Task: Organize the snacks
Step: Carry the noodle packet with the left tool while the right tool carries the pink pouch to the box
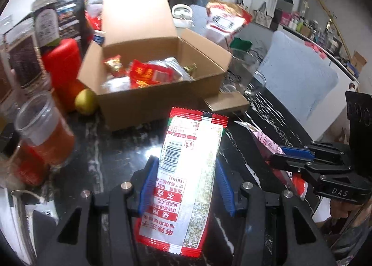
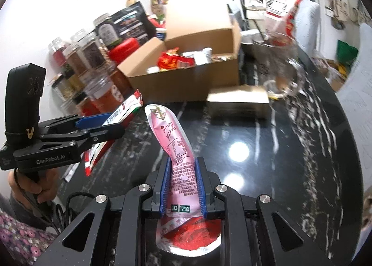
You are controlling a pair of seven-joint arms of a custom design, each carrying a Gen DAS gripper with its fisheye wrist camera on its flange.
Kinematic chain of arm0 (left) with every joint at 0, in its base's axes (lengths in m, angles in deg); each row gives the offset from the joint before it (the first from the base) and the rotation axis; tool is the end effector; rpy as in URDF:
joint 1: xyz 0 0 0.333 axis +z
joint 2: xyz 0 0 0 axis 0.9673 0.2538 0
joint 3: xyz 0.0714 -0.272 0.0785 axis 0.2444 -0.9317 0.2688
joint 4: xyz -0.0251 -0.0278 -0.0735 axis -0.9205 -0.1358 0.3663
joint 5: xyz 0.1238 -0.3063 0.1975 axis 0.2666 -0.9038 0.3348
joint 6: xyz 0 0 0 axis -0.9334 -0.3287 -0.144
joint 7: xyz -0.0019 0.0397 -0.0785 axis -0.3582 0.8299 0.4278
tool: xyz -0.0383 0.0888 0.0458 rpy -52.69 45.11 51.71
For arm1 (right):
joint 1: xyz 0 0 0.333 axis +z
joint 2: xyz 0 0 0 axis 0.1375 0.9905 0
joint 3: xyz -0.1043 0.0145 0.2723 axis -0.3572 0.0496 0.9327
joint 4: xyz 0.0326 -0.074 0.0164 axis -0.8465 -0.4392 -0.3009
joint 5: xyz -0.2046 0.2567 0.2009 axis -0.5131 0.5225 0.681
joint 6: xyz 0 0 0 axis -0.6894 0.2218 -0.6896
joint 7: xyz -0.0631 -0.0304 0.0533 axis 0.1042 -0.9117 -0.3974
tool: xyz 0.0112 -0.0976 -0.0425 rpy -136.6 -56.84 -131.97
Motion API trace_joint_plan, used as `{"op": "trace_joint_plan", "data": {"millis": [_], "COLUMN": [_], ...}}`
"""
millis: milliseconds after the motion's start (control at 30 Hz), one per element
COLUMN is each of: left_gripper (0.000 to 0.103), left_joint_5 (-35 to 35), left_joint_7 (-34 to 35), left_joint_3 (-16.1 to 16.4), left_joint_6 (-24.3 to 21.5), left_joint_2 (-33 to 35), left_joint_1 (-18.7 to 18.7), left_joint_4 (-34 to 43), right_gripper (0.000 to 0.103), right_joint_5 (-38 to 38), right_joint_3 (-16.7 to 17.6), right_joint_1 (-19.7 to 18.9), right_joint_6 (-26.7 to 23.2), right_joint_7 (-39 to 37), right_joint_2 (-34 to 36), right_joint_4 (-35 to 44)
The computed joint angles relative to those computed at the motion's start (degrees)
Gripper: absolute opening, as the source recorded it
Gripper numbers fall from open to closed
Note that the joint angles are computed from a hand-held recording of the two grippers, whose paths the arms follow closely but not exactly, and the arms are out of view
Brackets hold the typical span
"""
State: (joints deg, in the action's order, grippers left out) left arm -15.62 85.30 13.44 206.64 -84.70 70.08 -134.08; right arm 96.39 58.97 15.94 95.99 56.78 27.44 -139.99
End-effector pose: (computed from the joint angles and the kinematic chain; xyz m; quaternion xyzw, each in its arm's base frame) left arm 0.5130 -0.1464 0.4973 -0.6922 0.6226 -0.2905 0.2208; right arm 0.5992 0.1246 0.4709 -0.8317 0.3984 -0.0081 0.3866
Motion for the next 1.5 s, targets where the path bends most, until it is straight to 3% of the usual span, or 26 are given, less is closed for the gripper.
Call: {"op": "trace_joint_plan", "data": {"millis": [433, 833, 1200, 1500], "left_gripper": [0.049, 0.049, 0.049, 0.049], "left_joint_5": [7.22, 10.21, 14.45, 12.16], "left_joint_7": [-5.57, -3.49, -5.65, -3.38], "left_joint_3": [-0.37, 0.87, 3.24, 5.22], "left_joint_6": [4.52, 7.99, 6.21, 1.73], "left_joint_2": [-2.84, 3.13, 14.42, 24.96], "left_joint_1": [3.85, 5.91, 5.94, 4.80], "left_joint_4": [-0.09, 8.75, 22.78, 35.05], "right_gripper": [0.021, 0.021, 0.021, 0.021], "right_joint_5": [3.28, 3.91, -2.45, -13.37], "right_joint_3": [1.35, 2.87, 5.42, 6.62], "right_joint_1": [2.19, 2.94, 2.75, 3.76], "right_joint_6": [1.33, 5.10, 6.69, 5.22], "right_joint_7": [-2.12, -1.10, 5.39, 15.12], "right_joint_2": [-0.35, 4.57, 16.24, 31.72], "right_joint_4": [2.27, 11.33, 27.76, 49.11]}}
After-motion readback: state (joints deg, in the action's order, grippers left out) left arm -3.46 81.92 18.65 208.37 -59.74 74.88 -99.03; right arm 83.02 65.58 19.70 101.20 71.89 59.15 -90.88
